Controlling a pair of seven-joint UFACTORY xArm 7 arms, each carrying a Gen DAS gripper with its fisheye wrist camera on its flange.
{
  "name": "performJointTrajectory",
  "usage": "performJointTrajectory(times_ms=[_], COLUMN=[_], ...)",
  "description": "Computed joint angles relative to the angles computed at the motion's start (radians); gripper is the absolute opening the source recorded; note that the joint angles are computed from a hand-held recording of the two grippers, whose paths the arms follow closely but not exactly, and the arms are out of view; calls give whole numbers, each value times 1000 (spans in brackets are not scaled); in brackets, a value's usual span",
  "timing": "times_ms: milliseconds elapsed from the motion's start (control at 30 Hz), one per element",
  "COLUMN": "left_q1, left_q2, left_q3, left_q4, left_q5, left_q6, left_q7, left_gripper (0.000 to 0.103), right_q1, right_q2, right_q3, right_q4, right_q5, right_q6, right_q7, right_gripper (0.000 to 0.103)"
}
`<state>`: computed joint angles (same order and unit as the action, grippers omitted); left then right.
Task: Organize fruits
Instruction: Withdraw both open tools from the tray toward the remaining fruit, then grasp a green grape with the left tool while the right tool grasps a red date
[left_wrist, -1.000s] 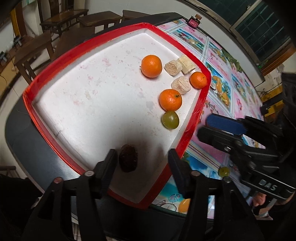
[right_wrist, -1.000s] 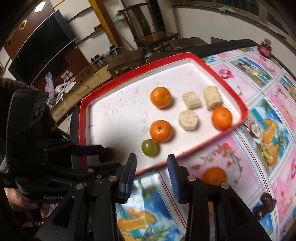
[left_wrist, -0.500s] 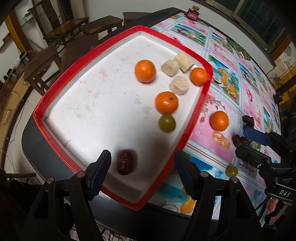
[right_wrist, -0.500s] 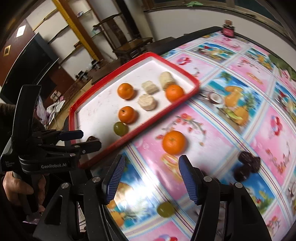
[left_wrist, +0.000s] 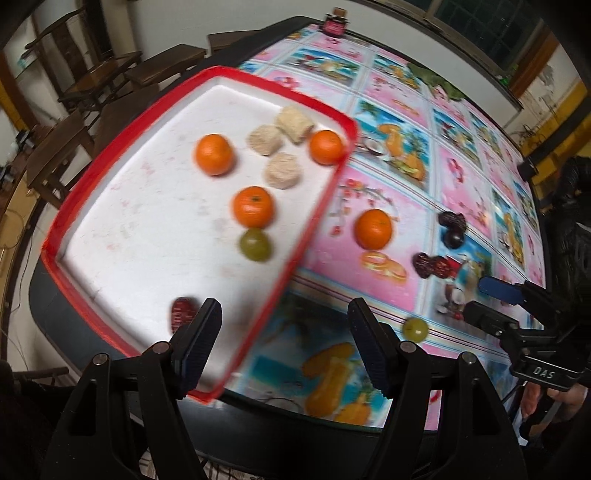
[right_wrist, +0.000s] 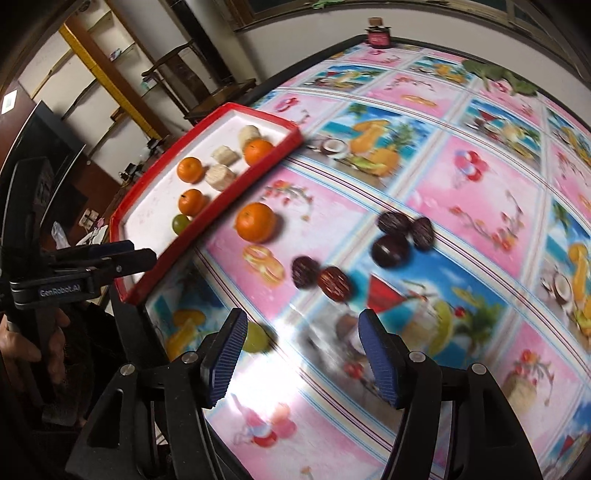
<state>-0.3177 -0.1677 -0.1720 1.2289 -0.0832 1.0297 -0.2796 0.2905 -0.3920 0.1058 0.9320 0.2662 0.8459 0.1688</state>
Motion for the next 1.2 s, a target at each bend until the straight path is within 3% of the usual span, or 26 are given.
performJointTrajectory(times_ms=[467, 700, 1200], left_q1=[-92, -102, -108], left_q2=[72, 107, 124], left_q3=[-35, -40, -40], left_q4=[26, 35, 36], left_q5=[-158, -155, -186], left_q6=[41, 19, -14], left_q7=[123, 115, 134], left_gripper=[70, 70, 39], right_q1=[-35, -21, -30], right_q2=[-45, 26, 143], right_q3=[-19, -26, -14], right_q4=[-32, 19, 105], right_q5=[-39, -24, -14], right_q6=[45, 52, 82], right_q7=[3, -96, -242], right_gripper=[63, 46, 39])
